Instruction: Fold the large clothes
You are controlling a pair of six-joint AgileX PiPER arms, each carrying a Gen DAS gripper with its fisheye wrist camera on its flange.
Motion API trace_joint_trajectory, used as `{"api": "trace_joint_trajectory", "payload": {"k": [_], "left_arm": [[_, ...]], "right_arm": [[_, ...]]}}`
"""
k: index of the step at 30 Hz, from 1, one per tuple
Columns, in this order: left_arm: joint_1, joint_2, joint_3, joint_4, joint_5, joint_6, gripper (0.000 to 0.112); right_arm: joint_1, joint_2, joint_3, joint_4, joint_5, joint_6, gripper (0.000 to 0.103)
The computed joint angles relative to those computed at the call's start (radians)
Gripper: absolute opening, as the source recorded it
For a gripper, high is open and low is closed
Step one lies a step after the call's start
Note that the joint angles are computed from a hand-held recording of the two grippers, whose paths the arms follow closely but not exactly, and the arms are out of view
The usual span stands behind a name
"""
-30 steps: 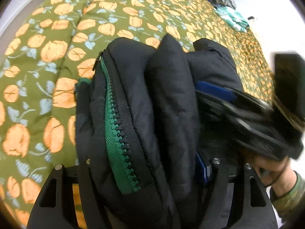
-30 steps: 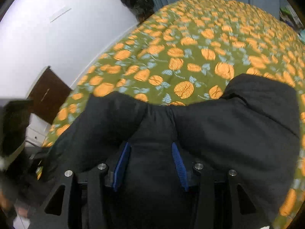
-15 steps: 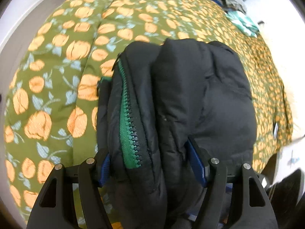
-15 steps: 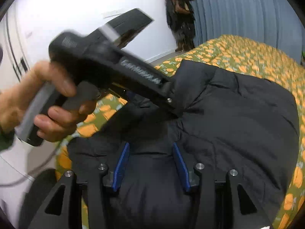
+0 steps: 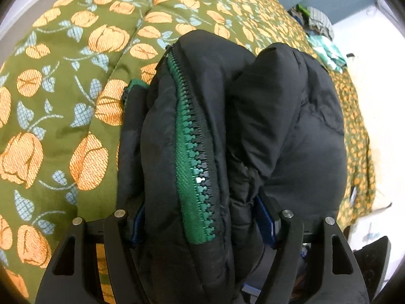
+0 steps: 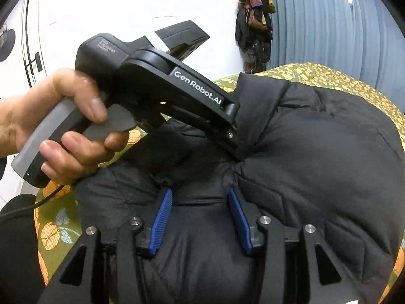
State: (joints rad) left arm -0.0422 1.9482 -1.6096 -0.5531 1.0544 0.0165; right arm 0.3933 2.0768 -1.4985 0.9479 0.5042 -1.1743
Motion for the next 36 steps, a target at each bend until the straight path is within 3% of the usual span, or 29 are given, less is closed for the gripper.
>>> {"api": "trace_joint_trajectory", "payload": {"k": [6, 10, 11, 15, 19, 22, 26, 31, 36], "left_arm": [[-0.016, -0.119, 0.089, 0.018, -0.059, -0.006, 0.080], [-0.025, -0.219, 0.132, 0.018, -0.075, -0.003, 0.083], [-0.034, -0.240, 0.130, 0.034, -0.076, -0.014, 0.084], [-0.059, -0.361, 0.147, 0.148, -0.084, -0.063, 0.089], [-0.138, -0.441, 0.133, 0.395, -0.094, -0.208, 0.091], [-0.213, -0.477, 0.146, 0.598, -0.088, -0.320, 0.091], [-0.275, -0.473, 0.145, 0.738, -0.074, -0.398, 0.091], [-0.322, -0.472, 0.143, 0.832, -0.046, -0.446, 0.091], [-0.303, -0.482, 0.142, 0.777, -0.051, -0.399, 0.091]], "right_arm": [[0.018, -0.088, 0.032, -0.133, -0.006, 0.168, 0.052], [0.009, -0.242, 0.149, -0.093, -0.014, 0.177, 0.083], [0.006, -0.286, 0.191, -0.072, -0.027, 0.160, 0.085], [-0.013, -0.425, 0.289, -0.161, -0.041, 0.263, 0.085], [-0.115, -0.552, 0.414, -0.073, -0.027, 0.231, 0.085], [-0.163, -0.585, 0.457, -0.066, -0.034, 0.245, 0.085], [-0.201, -0.598, 0.479, -0.108, -0.024, 0.300, 0.085], [-0.217, -0.582, 0.474, -0.136, -0.013, 0.326, 0.085], [-0.210, -0.588, 0.479, -0.132, -0.007, 0.304, 0.085]]}}
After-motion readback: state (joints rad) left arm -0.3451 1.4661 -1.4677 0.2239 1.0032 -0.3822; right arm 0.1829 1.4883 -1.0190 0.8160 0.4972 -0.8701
